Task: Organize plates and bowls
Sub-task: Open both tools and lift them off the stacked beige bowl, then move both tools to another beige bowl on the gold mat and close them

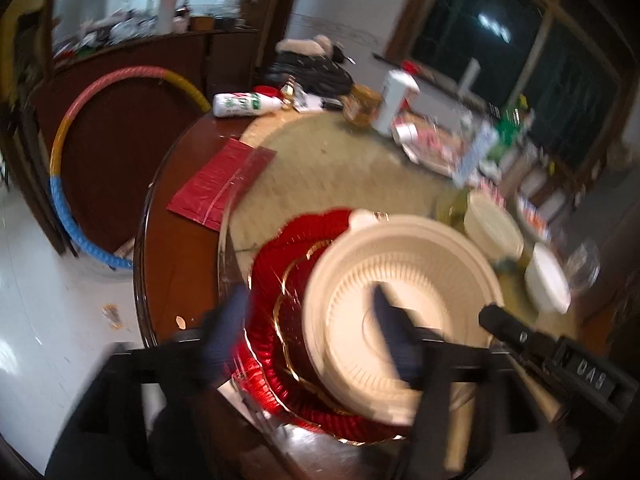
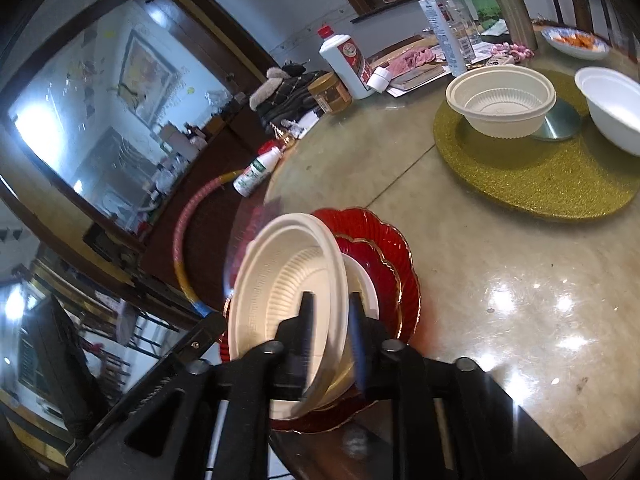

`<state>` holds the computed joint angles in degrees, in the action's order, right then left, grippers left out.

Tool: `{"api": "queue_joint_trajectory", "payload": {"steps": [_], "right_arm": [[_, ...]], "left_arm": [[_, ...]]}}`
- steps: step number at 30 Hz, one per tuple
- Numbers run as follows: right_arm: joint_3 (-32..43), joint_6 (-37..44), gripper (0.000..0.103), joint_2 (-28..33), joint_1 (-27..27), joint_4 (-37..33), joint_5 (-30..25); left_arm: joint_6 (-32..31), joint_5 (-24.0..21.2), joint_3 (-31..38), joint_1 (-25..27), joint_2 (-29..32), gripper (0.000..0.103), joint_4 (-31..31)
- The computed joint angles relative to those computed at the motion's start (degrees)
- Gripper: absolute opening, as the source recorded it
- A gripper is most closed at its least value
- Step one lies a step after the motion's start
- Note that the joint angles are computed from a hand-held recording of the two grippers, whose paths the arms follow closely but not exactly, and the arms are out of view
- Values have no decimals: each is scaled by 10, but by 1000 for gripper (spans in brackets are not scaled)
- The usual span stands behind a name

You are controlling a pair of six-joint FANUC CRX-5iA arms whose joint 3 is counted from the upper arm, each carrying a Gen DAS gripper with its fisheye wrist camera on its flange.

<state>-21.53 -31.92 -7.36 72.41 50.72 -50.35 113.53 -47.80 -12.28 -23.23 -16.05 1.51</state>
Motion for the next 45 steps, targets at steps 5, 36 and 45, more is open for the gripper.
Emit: {"api": "queue_joint_trajectory", "payload": {"steps": [5,36,45], "right_arm": [[-52,-96,87,-33,-16,71,48],[-100,46,56,-141,-255,-143,63],[-75,100,11,-100,-286,-168,53]], "left_arm": [[85,14,2,16,-16,83,-19],[98,-295,641,-145,518,83,25],[94,-426,839,-175,659,23,-5]]}}
